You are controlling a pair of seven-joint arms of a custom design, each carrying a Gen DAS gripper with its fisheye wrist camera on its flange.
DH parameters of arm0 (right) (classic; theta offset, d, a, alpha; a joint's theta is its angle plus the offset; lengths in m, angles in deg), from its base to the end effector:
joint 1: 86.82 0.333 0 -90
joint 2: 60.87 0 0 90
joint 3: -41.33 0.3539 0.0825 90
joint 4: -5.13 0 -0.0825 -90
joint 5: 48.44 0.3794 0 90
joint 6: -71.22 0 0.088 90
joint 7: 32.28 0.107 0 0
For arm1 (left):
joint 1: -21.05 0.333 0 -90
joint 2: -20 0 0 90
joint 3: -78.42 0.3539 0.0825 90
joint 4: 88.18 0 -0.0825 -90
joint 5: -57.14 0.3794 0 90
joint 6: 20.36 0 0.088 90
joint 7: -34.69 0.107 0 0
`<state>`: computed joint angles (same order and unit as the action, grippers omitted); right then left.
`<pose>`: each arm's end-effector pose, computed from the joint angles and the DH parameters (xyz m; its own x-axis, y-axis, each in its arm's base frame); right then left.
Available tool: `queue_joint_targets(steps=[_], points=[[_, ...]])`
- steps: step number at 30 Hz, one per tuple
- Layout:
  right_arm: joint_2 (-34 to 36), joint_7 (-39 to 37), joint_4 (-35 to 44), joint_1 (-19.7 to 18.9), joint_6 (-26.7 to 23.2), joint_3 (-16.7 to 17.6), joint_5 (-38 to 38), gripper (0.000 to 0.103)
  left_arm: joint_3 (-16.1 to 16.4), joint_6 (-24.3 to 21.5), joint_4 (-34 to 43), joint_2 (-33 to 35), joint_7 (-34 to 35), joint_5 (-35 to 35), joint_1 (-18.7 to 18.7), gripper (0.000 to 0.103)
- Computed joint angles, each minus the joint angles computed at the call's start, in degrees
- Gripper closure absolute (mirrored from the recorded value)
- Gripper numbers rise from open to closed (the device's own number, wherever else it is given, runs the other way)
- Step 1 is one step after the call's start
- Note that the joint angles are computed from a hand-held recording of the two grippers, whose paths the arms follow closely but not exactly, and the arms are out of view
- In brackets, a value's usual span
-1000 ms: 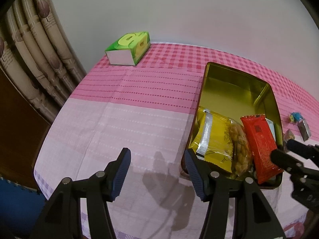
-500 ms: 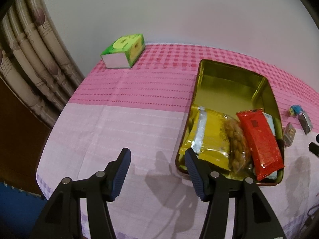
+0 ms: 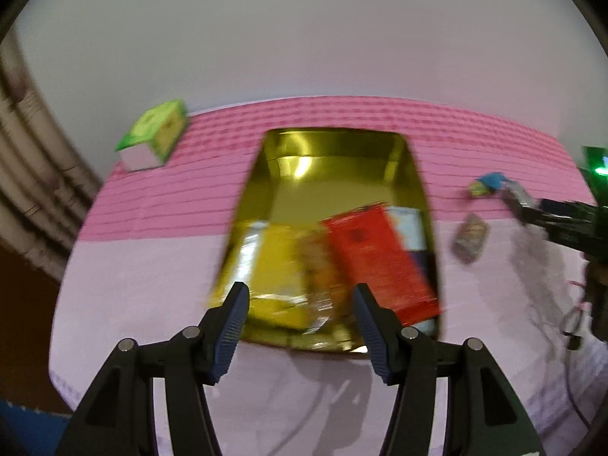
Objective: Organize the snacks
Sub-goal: 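Grasp the grey foil block with the right gripper, then grasp the small brown square cake with the left gripper and lift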
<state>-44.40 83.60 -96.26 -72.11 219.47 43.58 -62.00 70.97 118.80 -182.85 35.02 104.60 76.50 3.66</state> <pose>0.6531 0.2007 0.4966 0.0176 -0.9992 -0.0359 -0.8516 0.0039 -0.5242 0.6267 -0.2773 0.5549 -0.2339 -0.9666 -0.1048 -0.8093 0.2533 -0.5299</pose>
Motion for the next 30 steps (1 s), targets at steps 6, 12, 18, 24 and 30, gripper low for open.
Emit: queue_joint_targets(steps=[6, 12, 18, 24, 30], points=[[1.56, -2.74, 0.27, -1.61, 2.03, 0.95, 3.63, 0.060, -1.64, -2.67, 7.66, 5.31, 5.12, -1.88, -2.58, 0.045], [0.41, -4.19, -2.70, -2.06, 5.38, 0.89, 4.54, 0.068, -2.56, -5.22, 16.00, 11.65, 11.24, -5.81, -5.45, 0.045], [-4.78, -1.80, -10.36, -1.94, 8.07, -0.21, 3.03, 0.069, -1.98, -10.97, 25.66, 18.73, 16.52, -8.16, -8.40, 0.045], [-9.03, -0.74, -16.65, -3.26, 10.86, 0.04, 5.55, 0.069, -1.60, -18.85, 38.10, 27.12, 20.10, -11.54, -9.64, 0.045], [-9.14, 1.07, -17.06, -3.11, 11.65, -0.20, 4.96, 0.068, -0.12, -27.80, 51.75, 35.31, 20.75, -12.73, -11.33, 0.045]])
